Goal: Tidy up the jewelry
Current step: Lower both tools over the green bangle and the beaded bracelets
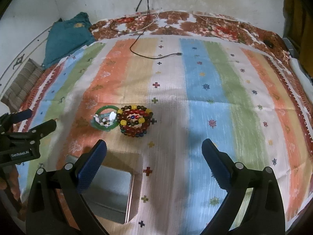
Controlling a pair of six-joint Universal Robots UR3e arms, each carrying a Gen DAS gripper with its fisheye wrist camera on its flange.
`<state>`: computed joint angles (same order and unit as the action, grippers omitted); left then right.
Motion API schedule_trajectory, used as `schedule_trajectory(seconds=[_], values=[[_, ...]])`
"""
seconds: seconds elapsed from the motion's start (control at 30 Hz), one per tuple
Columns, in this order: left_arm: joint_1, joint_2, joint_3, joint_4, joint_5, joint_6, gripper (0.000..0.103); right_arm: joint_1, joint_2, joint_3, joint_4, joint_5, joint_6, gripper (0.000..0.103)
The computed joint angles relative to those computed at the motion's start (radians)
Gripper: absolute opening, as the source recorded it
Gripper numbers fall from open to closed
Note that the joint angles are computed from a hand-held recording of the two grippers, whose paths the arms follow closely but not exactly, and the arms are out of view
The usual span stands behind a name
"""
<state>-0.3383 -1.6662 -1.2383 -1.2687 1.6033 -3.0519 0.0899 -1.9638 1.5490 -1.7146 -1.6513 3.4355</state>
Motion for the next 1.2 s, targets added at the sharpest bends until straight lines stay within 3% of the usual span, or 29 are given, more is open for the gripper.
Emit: schedule_trajectory(seconds=[0.77,1.2], values=[[-0.007,-0.249,0.174,0.015,0.035,0.018,0.097,-0.067,0.200,0.021,-0.120,0.028,-0.079,0.099],[-0.020,-0.389,0.276,-0.006,0.056,0.040,0.087,-0.096,0.325,0.004,-0.158,0.056,-0.094,0.098]])
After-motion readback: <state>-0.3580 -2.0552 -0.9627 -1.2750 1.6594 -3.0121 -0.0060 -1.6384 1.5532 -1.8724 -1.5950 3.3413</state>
